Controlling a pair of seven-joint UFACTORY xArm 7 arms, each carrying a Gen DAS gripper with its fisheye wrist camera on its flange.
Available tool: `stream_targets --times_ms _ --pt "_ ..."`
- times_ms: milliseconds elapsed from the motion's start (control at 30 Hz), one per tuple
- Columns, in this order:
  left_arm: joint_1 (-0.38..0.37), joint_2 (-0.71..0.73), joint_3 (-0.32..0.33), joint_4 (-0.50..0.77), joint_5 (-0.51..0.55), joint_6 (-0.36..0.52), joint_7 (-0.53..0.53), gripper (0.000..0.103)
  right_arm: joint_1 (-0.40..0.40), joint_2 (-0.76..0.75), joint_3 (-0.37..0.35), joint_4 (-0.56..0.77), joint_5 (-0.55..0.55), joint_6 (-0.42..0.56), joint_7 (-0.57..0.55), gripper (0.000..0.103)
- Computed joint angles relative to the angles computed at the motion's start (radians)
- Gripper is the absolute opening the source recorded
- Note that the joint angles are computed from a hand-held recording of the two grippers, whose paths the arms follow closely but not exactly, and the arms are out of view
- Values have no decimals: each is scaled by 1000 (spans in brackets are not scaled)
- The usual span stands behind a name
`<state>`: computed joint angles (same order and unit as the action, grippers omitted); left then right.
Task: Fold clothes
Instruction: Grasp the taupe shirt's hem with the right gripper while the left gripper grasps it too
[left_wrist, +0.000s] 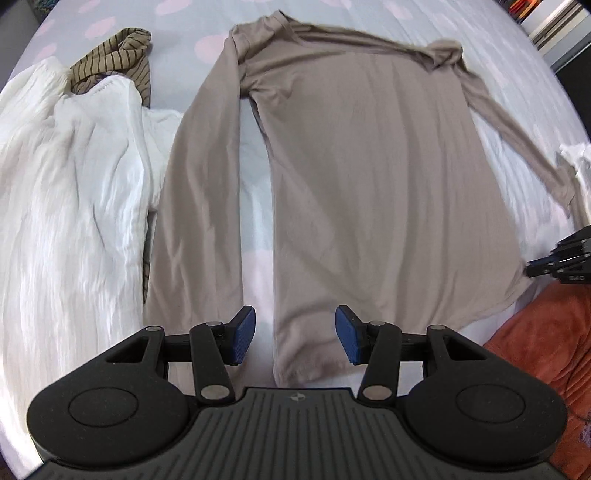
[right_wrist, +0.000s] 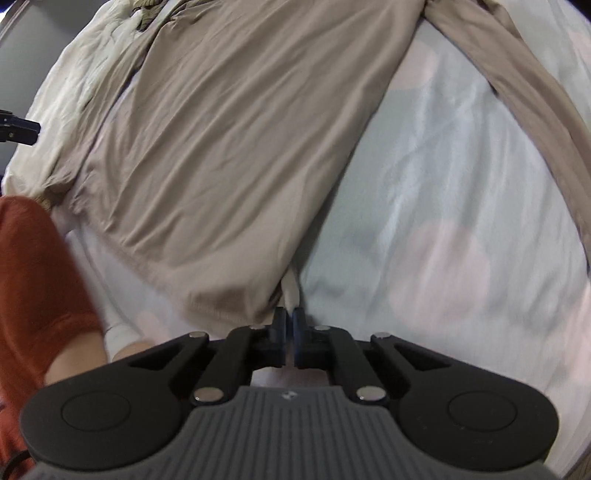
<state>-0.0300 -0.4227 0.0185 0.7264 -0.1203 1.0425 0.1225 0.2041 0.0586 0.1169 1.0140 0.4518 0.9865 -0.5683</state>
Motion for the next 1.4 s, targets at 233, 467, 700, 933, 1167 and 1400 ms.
stream_targets --times_ms 233,467,700,933,1167,1400 --pt "-8 55 -44 15 85 82 -67 48 -24 1 -12 -21 31 66 -117 4" --pt "-15 183 -32 21 103 89 8 48 -17 22 1 -51 84 11 -116 4" --pt "9 318 -7 40 20 108 62 34 -1 -33 2 -105 87 -78 -59 4" --pt "18 240 -2 -13 -42 112 137 3 4 -101 -14 -117 69 -57 30 4" --pt "29 61 16 -30 -38 186 162 2 21 -204 -28 -98 16 24 50 4" --pt "39 20 30 -37 -39 199 186 2 46 -263 -28 -117 -29 50 48 3"
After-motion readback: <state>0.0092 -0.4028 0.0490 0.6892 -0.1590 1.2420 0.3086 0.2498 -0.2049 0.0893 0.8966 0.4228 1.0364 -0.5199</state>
